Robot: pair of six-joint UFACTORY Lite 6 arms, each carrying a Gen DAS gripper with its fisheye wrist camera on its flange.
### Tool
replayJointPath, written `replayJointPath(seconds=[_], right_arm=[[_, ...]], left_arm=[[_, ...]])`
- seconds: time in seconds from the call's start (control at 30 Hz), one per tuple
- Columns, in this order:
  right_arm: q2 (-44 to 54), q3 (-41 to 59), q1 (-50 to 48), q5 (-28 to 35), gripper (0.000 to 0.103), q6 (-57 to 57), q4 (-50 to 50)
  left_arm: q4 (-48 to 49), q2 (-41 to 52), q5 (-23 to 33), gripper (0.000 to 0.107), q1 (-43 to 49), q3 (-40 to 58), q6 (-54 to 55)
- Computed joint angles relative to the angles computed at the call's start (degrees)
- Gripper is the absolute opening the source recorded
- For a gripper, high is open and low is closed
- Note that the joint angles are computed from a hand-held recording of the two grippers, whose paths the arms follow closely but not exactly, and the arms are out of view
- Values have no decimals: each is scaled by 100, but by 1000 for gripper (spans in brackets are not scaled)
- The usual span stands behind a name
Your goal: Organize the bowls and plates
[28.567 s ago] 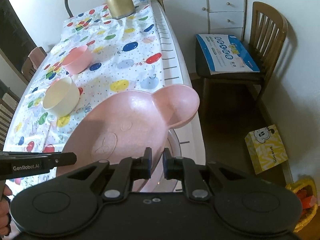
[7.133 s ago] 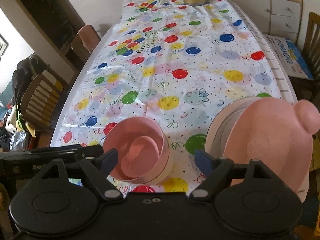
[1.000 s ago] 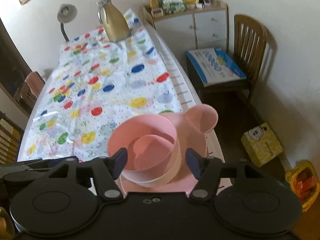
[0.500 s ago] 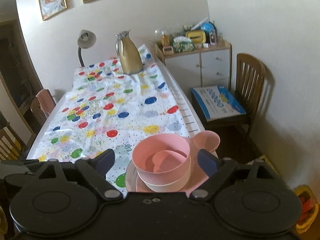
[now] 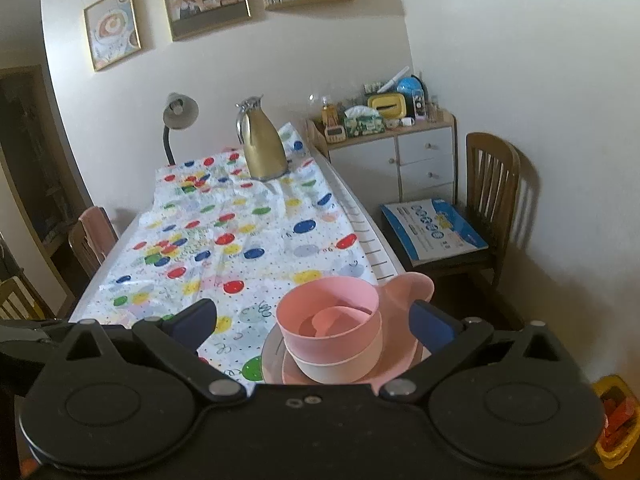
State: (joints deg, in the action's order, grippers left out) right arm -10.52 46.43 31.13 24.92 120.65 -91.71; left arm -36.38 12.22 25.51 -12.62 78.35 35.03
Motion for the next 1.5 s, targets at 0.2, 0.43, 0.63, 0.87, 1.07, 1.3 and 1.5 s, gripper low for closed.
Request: replayJointPath(seconds=[0.2, 0.43, 0.63, 0.87, 1.07, 1.3, 1.5], right_arm=[[-190, -189, 332, 479, 103, 151, -49], [-287, -256, 452, 556, 103, 156, 56], [-305, -282, 487, 577, 103, 175, 71], [-452, -318, 577, 643, 103, -53, 379], [-518, -383, 601, 712, 103, -32, 406], [-649, -528, 719, 923, 103, 4, 526], [-762, -639, 782, 1076, 103, -19, 669]], left_arm=[[-310, -262, 58, 102, 86, -282, 298], [-416, -431, 100, 102, 104, -476, 417], [-331, -482, 95, 102, 93, -513, 339], [-286, -487, 197, 102, 69, -489, 285], [-409, -524, 214, 102, 39, -524, 383], [-299, -433, 187, 102, -88, -489, 356], [-549, -512, 60, 102, -128, -622, 610]])
